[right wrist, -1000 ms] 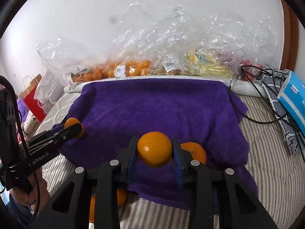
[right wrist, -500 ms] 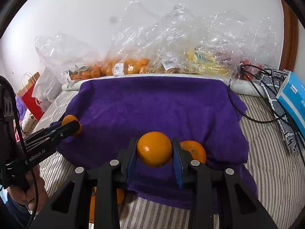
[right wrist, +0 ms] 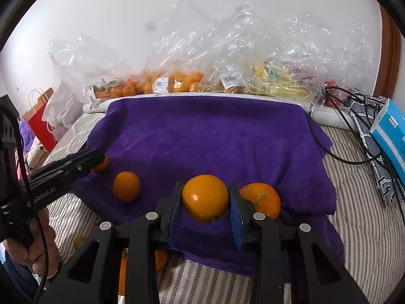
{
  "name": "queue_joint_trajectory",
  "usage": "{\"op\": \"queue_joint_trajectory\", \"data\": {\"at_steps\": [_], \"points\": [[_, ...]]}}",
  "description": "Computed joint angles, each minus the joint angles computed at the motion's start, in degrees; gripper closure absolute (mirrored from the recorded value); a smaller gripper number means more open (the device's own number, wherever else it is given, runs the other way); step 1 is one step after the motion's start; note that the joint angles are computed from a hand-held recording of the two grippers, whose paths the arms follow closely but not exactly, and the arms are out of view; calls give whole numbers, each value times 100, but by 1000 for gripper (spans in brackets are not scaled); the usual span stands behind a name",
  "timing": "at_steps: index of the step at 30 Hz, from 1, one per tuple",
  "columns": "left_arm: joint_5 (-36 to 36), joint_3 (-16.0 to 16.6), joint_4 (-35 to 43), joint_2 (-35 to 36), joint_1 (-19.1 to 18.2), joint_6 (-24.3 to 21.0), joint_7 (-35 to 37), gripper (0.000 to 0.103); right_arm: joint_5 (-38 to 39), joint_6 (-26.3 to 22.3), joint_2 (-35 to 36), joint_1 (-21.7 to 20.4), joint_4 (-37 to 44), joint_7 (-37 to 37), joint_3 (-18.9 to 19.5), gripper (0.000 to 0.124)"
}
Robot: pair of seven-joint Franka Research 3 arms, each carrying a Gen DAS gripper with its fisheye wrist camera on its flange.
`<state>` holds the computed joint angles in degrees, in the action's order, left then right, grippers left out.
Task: Organize fruits
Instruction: 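Lower and open the left tool on the towel while the right tool sets its orange down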
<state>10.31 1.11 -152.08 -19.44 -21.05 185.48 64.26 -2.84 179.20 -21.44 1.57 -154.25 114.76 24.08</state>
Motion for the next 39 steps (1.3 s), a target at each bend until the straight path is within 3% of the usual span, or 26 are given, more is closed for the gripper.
{"op": "queue_joint_trajectory", "data": {"at_steps": [3,11,16,22,35,39], "points": [[70,-365,-38,-43,412,115,-161,60,-58,-36,-3,-65,16,22,70,89],[158,-82,8,-22,142,-12,-163,58,-237,-160,64,-83,87,89,86,89],[245,-529,0,-46,566,-9,-250,58,-377,-189,121,-66,121,165,63,89],[216,-308,26,-46,333,-120,-192,56,-482,-116,99,-130,96,260,117,89],[154,-338,37,-33,359,-88,-98,56,-184,174,-102,-146,-61,154,149,89],[202,-494,31,-63,498,-87,-132,56,-178,169,-205,-508,-64,187,540,89]]}}
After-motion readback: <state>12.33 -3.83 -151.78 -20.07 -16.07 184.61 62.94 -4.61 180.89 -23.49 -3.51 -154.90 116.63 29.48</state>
